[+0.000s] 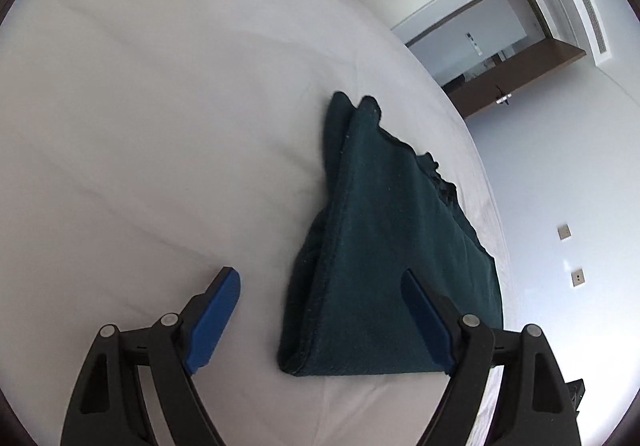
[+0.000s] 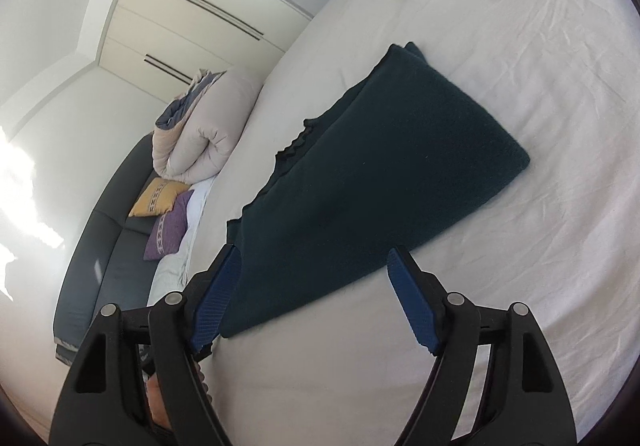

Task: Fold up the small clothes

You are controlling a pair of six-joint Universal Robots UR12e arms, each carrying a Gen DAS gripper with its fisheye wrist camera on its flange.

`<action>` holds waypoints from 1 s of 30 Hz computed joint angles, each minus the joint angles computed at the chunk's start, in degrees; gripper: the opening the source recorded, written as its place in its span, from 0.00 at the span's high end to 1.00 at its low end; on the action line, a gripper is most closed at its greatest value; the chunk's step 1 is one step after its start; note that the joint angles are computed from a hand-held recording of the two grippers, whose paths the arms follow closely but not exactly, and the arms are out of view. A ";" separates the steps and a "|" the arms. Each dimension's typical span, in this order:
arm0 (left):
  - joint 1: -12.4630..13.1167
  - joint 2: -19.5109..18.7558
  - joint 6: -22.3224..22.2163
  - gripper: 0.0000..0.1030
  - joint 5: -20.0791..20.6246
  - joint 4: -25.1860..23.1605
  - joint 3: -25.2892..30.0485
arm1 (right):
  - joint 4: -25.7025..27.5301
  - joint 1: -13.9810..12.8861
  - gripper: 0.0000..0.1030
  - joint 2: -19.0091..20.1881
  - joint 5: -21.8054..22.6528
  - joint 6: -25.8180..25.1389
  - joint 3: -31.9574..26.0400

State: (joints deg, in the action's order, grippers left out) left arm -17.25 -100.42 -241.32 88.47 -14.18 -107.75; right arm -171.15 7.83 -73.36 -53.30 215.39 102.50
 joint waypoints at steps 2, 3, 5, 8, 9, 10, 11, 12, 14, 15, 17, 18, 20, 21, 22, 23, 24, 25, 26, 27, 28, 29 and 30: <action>0.52 -0.73 0.41 0.19 -2.52 -0.65 1.03 | 0.30 0.07 0.26 0.23 1.72 -0.88 -0.15; 0.86 -1.21 0.77 0.19 -4.27 -0.98 1.60 | 0.41 0.07 0.26 0.35 2.42 -1.15 -0.20; 1.85 -2.25 0.66 0.19 -9.08 -0.79 2.31 | 0.55 0.06 0.26 0.62 3.61 -1.78 -0.32; 2.98 -3.14 -1.78 0.19 -13.45 0.99 2.28 | 0.44 -0.04 0.26 1.04 5.09 -2.11 -0.38; 3.43 -3.32 -3.27 0.20 -14.80 2.26 2.01 | 0.50 -0.03 0.26 1.19 5.59 -2.12 -0.38; 3.93 -3.54 -4.77 0.25 -16.50 3.54 1.72 | 0.67 0.00 0.26 1.32 5.86 -2.21 -0.44; 4.34 -3.77 -5.77 0.32 -18.10 4.39 1.55 | 0.82 0.00 0.26 1.48 6.09 -2.34 -0.54; 4.75 -4.02 -6.70 0.35 -19.73 5.01 1.36 | 0.98 0.03 0.26 1.65 6.33 -2.47 -0.64; 5.26 -4.04 -6.66 0.47 -21.41 5.12 1.06 | 1.44 0.17 0.26 1.99 6.59 -2.69 -0.96; 5.37 -4.08 -6.25 0.50 -22.18 4.81 1.06 | 2.04 0.31 0.26 2.23 6.73 -3.06 -1.32; 5.66 -4.25 -7.27 0.67 -23.56 6.20 0.47 | 3.46 0.69 0.26 2.74 6.93 -4.32 -2.37; 5.93 -4.56 -8.73 0.72 -24.66 8.03 0.04 | 4.50 0.96 0.26 3.12 7.18 -5.22 -3.17; 6.17 -5.16 -12.16 0.90 -25.72 12.28 -0.88 | 8.35 1.64 0.26 4.07 7.82 -7.92 -5.45; 6.15 -5.27 -12.89 0.90 -25.44 13.69 -1.18 | 10.69 2.15 0.26 4.74 7.99 -9.69 -6.99; 6.01 -5.22 -13.05 0.89 -24.93 14.76 -1.42 | 12.57 2.63 0.26 5.40 8.12 -11.27 -8.46; 5.94 -5.27 -13.04 0.90 -24.51 15.45 -1.36 | 14.25 3.06 0.26 6.04 8.24 -12.69 -9.86; 5.84 -5.25 -13.20 0.90 -23.99 16.36 -1.43 | 15.88 3.50 0.26 6.73 8.34 -13.98 -11.32; 5.70 -5.20 -13.54 0.90 -23.42 17.42 -1.55 | 17.70 3.99 0.26 7.57 8.35 -15.27 -12.99; 5.64 -5.13 -13.81 0.90 -23.10 18.19 -1.68 | 19.72 4.55 0.26 8.61 8.22 -16.41 -14.95; 5.54 -5.16 -13.99 0.90 -22.66 18.80 -1.61 | 21.26 5.06 0.26 9.75 8.10 -17.12 -16.90; 5.44 -5.15 -13.88 0.90 -22.31 19.06 -1.48 | 22.19 5.44 0.26 10.82 8.49 -17.45 -18.59; 5.37 -5.20 -13.76 0.90 -22.14 19.10 -1.26 | 22.91 5.68 0.26 11.71 9.26 -17.58 -19.99; 5.28 -5.17 -13.62 0.90 -21.91 19.09 -1.14 | 24.50 5.99 0.26 13.09 10.17 -18.00 -22.11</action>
